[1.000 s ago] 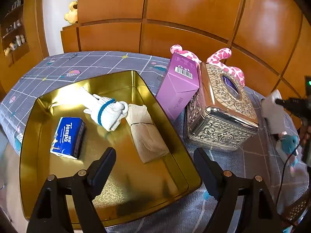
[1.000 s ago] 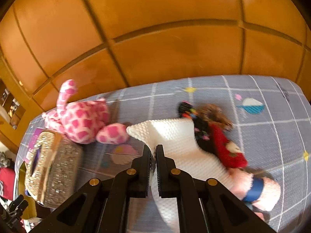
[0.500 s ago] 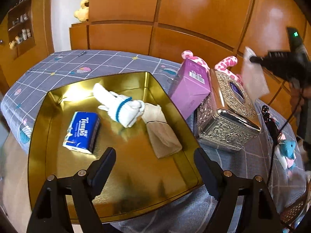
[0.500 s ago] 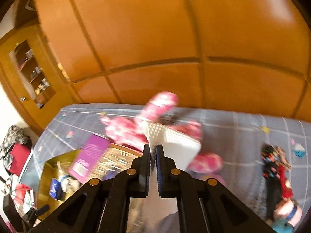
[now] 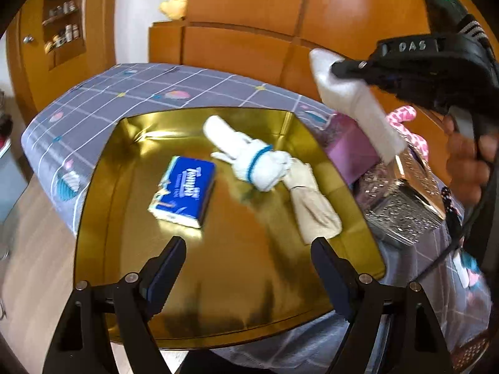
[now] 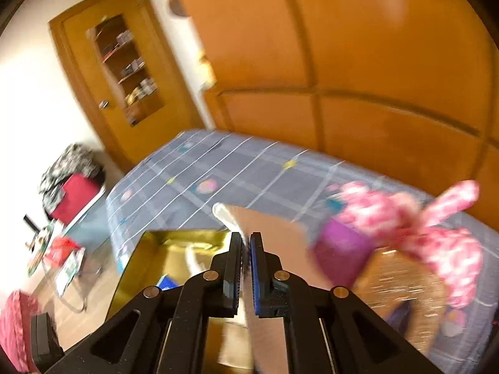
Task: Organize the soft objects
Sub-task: 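Carry the white towel to the gold tray and lower it with the right gripper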
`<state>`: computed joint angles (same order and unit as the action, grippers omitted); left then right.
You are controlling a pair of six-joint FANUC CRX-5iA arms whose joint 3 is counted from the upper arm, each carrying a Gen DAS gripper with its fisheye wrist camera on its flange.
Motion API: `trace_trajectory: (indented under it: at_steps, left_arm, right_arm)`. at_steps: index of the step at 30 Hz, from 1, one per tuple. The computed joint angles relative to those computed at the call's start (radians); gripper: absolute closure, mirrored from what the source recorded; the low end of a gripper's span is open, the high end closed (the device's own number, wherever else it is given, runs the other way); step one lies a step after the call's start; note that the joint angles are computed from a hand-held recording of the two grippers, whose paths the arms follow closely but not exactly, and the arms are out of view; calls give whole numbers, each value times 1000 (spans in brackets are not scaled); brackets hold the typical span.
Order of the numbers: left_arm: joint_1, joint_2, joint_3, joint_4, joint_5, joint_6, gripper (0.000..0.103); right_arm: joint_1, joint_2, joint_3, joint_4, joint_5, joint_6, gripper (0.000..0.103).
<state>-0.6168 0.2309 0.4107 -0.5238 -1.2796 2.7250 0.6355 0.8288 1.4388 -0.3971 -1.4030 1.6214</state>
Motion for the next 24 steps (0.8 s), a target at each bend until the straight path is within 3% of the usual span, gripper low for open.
trace_trajectory:
  at_steps: [9, 11, 15, 24]
  left_arm:
    - [12, -14, -25, -2, 1, 39, 20]
    - [13, -15, -29, -3, 0, 42, 20]
    - [12, -12, -25, -5, -9, 45, 20]
    - [-20, -7, 13, -82, -72, 72, 17]
  right_arm:
    - [90, -4, -121, 1, -86, 66, 98]
    - [98, 12, -118, 10, -136, 65, 90]
    - [91, -14, -197, 0, -131, 55, 75]
    - [71, -154, -410, 13, 5, 68, 61]
